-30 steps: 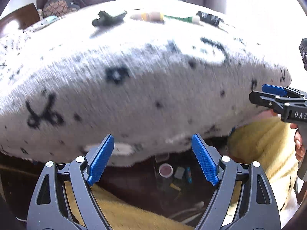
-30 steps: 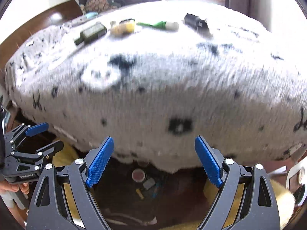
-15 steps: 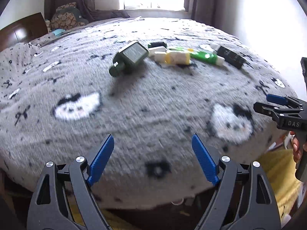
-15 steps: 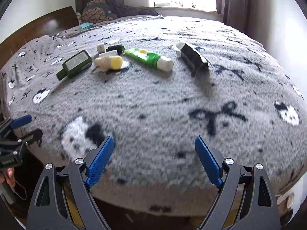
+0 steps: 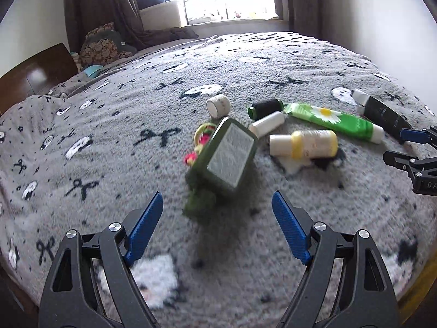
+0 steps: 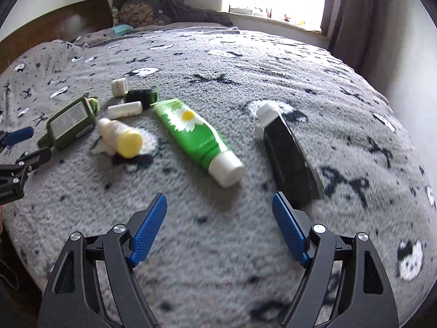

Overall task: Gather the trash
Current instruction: 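Grasp the green lotion bottle with left tool while right tool grasps the green daisy tube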

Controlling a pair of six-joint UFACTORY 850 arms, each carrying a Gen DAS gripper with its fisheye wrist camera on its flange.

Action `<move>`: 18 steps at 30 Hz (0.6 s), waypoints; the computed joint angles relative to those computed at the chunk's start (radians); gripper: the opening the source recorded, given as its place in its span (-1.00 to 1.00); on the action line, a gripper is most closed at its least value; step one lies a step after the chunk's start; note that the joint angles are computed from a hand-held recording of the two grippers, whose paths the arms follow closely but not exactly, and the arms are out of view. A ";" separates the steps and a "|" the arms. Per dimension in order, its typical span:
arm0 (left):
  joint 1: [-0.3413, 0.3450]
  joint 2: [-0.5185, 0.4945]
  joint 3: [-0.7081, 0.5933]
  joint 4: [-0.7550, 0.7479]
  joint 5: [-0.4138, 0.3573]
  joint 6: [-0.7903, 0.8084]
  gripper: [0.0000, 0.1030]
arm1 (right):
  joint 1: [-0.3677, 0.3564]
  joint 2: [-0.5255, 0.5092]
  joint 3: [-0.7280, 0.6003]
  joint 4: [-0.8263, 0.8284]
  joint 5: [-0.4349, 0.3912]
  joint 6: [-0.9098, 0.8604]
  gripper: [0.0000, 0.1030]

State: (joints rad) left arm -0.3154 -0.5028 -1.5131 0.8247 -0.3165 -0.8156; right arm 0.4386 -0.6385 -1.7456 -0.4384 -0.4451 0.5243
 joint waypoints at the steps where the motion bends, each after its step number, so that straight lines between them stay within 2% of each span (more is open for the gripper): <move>1: 0.001 -0.020 -0.027 -0.017 -0.008 0.024 0.50 | -0.002 -0.022 -0.034 0.006 -0.013 -0.017 0.53; 6: 0.004 -0.107 -0.137 -0.107 -0.049 0.145 0.46 | -0.011 -0.128 -0.186 0.074 -0.082 -0.131 0.52; 10: 0.004 -0.158 -0.200 -0.158 -0.073 0.227 0.32 | -0.015 -0.201 -0.296 0.120 -0.130 -0.194 0.48; 14: 0.010 -0.188 -0.241 -0.174 -0.075 0.235 0.23 | -0.015 -0.259 -0.388 0.140 -0.159 -0.224 0.46; 16: 0.011 -0.192 -0.250 -0.171 -0.073 0.232 0.19 | -0.010 -0.285 -0.428 0.136 -0.177 -0.241 0.33; 18: 0.011 -0.190 -0.250 -0.181 -0.066 0.241 0.15 | -0.004 -0.296 -0.446 0.147 -0.182 -0.284 0.03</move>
